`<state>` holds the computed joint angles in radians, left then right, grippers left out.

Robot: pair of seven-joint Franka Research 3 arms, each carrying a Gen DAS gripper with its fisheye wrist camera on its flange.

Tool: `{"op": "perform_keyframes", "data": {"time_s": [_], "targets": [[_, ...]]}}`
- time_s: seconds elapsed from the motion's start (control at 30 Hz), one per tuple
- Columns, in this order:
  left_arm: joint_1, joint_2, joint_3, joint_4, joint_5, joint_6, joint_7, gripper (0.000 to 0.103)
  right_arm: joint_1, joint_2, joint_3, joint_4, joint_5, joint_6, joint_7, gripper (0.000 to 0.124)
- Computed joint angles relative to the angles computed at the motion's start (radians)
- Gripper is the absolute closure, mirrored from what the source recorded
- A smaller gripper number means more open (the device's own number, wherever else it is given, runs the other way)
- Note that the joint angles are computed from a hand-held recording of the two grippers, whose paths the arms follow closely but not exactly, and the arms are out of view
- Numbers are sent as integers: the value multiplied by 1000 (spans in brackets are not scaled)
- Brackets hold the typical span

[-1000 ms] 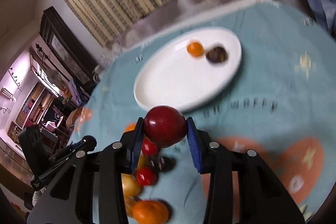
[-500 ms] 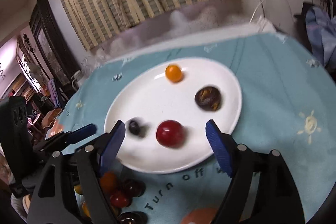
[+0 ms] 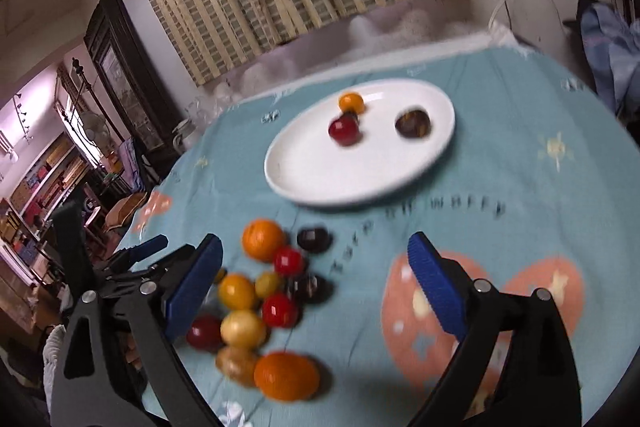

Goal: Organize fruits
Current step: 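Grasp the yellow-green round fruit with the left tool while the right tool grasps a dark cherry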

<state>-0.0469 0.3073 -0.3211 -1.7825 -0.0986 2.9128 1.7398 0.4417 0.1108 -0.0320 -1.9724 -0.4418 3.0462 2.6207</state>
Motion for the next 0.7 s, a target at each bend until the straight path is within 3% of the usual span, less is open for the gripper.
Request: {"op": "perform_keyframes", "data": {"time_s": [0.07,0.2,0.3,0.37,0.5,0.63,0.7], "targets": [[-58,-13,65,-27,107,35,-55,7,-18,4,18,-4,65,-2,-43,30],[-34,2,35,-8,116,-8,-33,8,-37,4,36,-19,195,16,-123,30],[-17,14,10,11,87,-47,11,21,-29,7,32,-19,229,10,-148,30],[-15,19,7,21,73,-75,25,38,-26,10,34,-13,244,2,-172,30],[-26,38,13,55,58,-139,42,50,-12,16,33,-2,247,-10,-203,30],[0,61,-30,90,-22,-198,134,66,-6,24,31,10,250,-30,-220,30],[5,69,-37,103,-67,-221,162,67,0,29,27,17,244,-40,-220,30]]}}
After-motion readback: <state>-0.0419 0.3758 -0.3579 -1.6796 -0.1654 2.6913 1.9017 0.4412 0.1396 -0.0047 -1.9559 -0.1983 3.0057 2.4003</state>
